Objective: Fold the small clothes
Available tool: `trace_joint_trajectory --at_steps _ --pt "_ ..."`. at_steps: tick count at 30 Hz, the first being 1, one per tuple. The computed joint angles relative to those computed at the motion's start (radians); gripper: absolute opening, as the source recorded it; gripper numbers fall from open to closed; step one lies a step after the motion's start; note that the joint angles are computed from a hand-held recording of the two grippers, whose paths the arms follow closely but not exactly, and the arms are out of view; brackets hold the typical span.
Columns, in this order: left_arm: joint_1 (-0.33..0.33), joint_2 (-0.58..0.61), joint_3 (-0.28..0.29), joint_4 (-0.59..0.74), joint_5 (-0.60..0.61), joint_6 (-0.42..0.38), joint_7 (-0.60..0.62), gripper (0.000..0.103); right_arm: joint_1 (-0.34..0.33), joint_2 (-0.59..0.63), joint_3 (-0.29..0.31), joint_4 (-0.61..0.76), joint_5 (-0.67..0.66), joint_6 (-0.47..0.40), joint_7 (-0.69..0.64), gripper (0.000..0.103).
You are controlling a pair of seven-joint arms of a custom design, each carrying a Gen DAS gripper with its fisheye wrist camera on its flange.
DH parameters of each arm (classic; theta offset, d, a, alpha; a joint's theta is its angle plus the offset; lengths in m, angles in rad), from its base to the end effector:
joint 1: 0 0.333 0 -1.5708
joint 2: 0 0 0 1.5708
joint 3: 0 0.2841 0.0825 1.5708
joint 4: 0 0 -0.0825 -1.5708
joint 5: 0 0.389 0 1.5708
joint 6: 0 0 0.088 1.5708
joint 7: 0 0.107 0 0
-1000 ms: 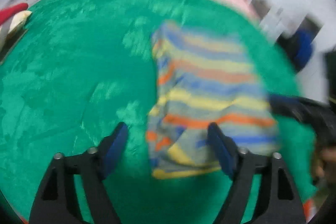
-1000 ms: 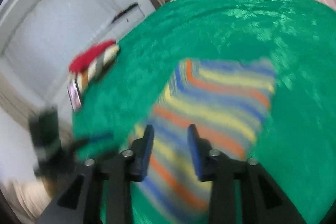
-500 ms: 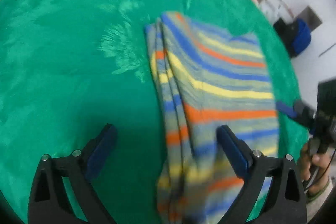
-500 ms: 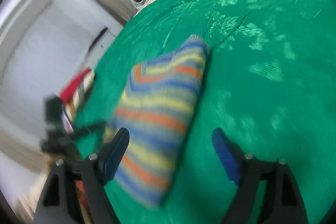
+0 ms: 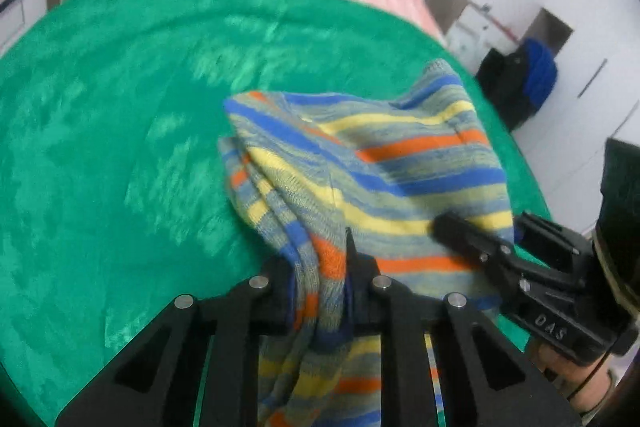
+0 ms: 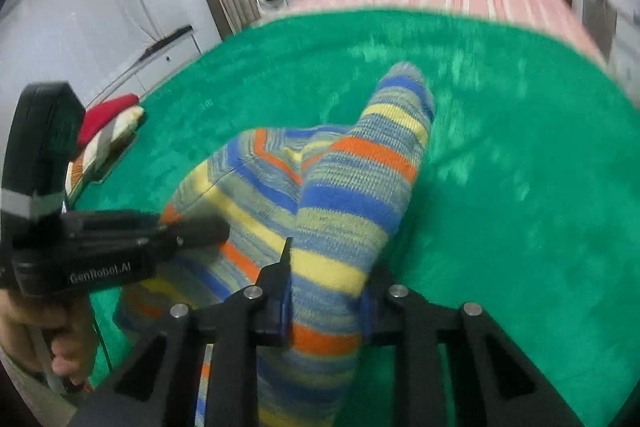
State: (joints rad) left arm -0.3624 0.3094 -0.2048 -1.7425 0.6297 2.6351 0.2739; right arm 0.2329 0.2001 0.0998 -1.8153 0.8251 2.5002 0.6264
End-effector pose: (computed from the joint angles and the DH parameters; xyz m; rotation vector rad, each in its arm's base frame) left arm 0.5704 -0.3660 0.4313 -2.1656 1.6051 -0.8817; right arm 0.6177 0.2047 0.4472 -2.1382 0.9791 -0.1185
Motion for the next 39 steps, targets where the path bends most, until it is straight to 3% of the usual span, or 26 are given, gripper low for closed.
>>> trace_joint_trajectory --at_steps 1,2,3,4,5,6,8,10,11,12,14,16,17,19,26,30,33,39 --pt "-0.010 0.014 0.000 0.031 0.013 -0.025 0.011 0.021 -0.006 -0.002 -0.005 0.013 0.002 -0.005 0.000 0.026" --pt "-0.017 0.046 -0.002 0.076 0.013 -0.057 0.034 0.031 -0.012 0.003 -0.009 0.026 0.002 -0.007 0.004 0.026" --pt "-0.027 0.075 -0.003 0.117 0.010 -0.097 0.053 0.049 -0.021 0.017 -0.016 0.049 0.004 -0.012 0.014 0.027" --pt "-0.055 0.106 0.012 0.160 0.010 -0.163 0.065 0.057 -0.026 0.038 -0.022 0.078 -0.011 -0.026 0.036 0.029" --pt "-0.070 0.109 0.012 0.168 0.038 -0.216 0.049 0.064 -0.030 0.057 -0.033 0.100 -0.045 -0.039 0.074 0.041" --pt "-0.091 0.113 0.022 0.180 0.066 -0.259 0.036 0.064 -0.030 0.055 -0.041 0.098 -0.078 -0.038 0.109 0.068" --pt "-0.145 0.083 0.041 0.152 0.167 -0.340 -0.028 0.070 -0.046 0.025 -0.060 0.048 -0.115 -0.005 0.144 0.091" --pt "-0.212 0.050 0.045 0.142 0.289 -0.460 -0.108 0.086 -0.057 -0.032 -0.070 -0.025 -0.148 0.044 0.140 0.091" --pt "-0.229 0.040 0.040 0.140 0.335 -0.504 -0.140 0.099 -0.058 -0.067 -0.075 -0.069 -0.172 0.069 0.140 0.092" --pt "-0.258 0.026 0.036 0.136 0.399 -0.568 -0.186 0.103 -0.065 -0.111 -0.082 -0.116 -0.189 0.086 0.131 0.092" --pt "-0.317 0.012 0.017 0.147 0.515 -0.716 -0.266 0.103 -0.074 -0.228 -0.083 -0.235 -0.158 0.138 0.077 0.092" --pt "-0.355 0.019 -0.016 0.194 0.515 -0.862 -0.291 0.103 -0.073 -0.330 -0.100 -0.328 -0.079 0.212 0.008 0.094" --pt "-0.360 0.009 -0.030 0.200 0.498 -0.889 -0.303 0.103 -0.072 -0.406 -0.105 -0.391 -0.019 0.253 -0.029 0.100" --pt "-0.356 -0.026 -0.054 0.180 0.478 -0.872 -0.322 0.103 -0.062 -0.494 -0.111 -0.462 -0.006 0.300 0.022 0.103" --pt "-0.343 -0.099 -0.115 0.153 0.358 -0.847 -0.342 0.103 -0.048 -0.694 -0.184 -0.573 0.013 0.217 0.028 0.103" --pt "-0.369 -0.064 -0.128 0.221 0.369 -0.918 -0.325 0.103 -0.085 -0.755 -0.147 -0.607 -0.087 0.179 0.074 0.103" --pt "-0.394 -0.031 -0.123 0.273 0.374 -0.960 -0.295 0.103 -0.076 -0.789 -0.144 -0.634 -0.110 0.164 0.082 0.103" --pt "-0.423 -0.001 -0.106 0.313 0.368 -0.999 -0.272 0.103 -0.089 -0.836 -0.109 -0.670 -0.175 0.171 0.149 0.103"
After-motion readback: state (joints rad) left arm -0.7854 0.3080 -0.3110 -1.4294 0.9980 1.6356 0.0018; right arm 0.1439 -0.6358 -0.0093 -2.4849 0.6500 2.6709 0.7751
